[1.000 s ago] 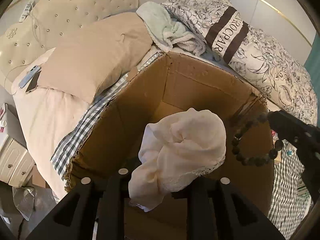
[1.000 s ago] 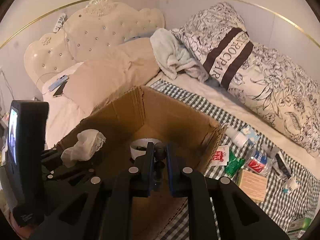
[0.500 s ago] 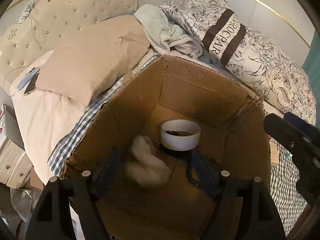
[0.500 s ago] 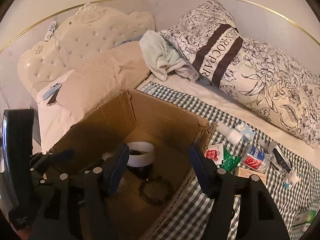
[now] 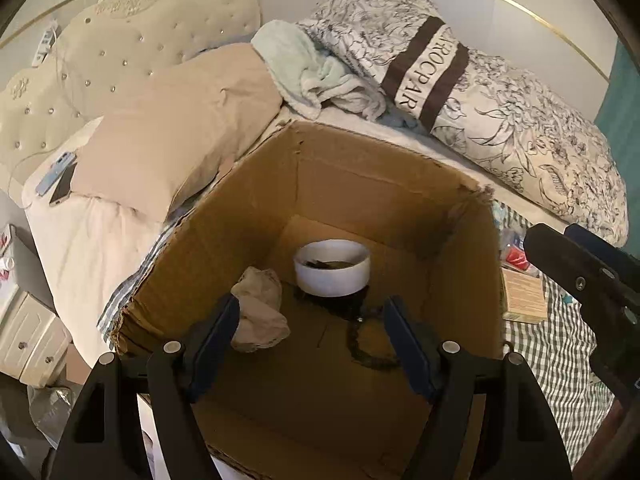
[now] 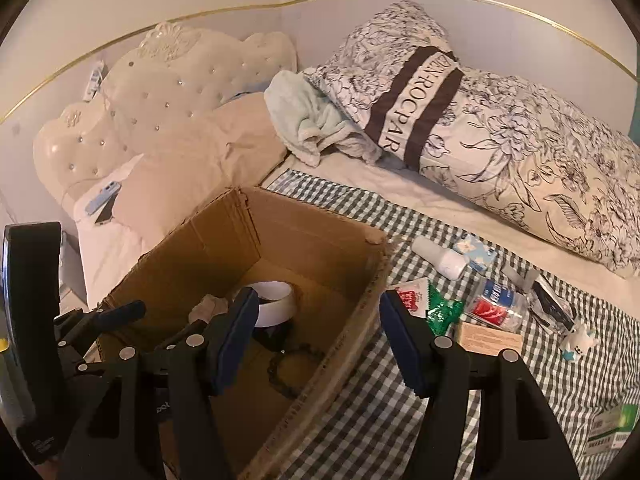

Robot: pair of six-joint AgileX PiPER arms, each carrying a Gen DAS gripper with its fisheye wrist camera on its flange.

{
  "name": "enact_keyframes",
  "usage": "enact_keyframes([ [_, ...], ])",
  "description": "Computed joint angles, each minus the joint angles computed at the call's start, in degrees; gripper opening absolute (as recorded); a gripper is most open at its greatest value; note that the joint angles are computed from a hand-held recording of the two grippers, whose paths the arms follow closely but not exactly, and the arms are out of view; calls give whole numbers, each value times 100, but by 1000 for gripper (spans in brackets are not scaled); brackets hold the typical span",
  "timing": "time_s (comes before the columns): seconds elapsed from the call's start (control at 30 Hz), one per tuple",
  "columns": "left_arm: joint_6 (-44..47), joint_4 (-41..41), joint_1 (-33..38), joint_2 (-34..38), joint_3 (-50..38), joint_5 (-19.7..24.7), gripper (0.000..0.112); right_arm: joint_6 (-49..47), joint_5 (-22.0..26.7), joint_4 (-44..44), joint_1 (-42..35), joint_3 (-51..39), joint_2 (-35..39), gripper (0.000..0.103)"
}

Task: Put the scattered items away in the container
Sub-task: 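Open the left tool to drop the cloth while the right tool drops the bracelet into the box, then move both tools back to the bed and bring the left tool over the black hair tie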

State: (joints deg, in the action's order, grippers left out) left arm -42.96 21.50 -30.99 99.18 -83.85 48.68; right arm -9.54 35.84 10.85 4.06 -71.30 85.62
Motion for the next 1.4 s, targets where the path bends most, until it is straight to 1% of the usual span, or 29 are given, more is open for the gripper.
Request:
enact_keyframes([
  [0.27, -308, 190, -542, 224, -533, 354, 77, -772, 194, 674, -774, 203, -310, 64],
  [0.47, -385, 275, -1012, 593, -1200, 643, 77, -1459, 329, 1189, -1567, 352, -538, 64],
  [0.73, -315, 250, -1640, 1390, -2308, 1003, 77, -2526, 640, 1925, -2987, 417, -544, 65],
  [0.97, -126, 71, -2078, 2468, -3618, 1409, 77, -3359, 914, 2417, -4098, 413, -278, 65],
  [1.1, -240, 132, -2264, 2964, -4056, 1432, 77, -3770, 1031, 2608, -4631, 364, -58, 65],
  [1.2, -313, 28, -2297, 3332, -4322, 1441, 77, -3949, 1035, 2643, -4867, 377, 63, 65],
  [1.33, -459, -161, -2287, 3633, -4314, 1218, 77, -4170, 934, 2660, -5076, 389, 305, 65],
  [1.4, -480, -175, -2297, 3815, -4409, 1222, 77, -4247, 879, 2682, -5118, 393, 439, 65],
])
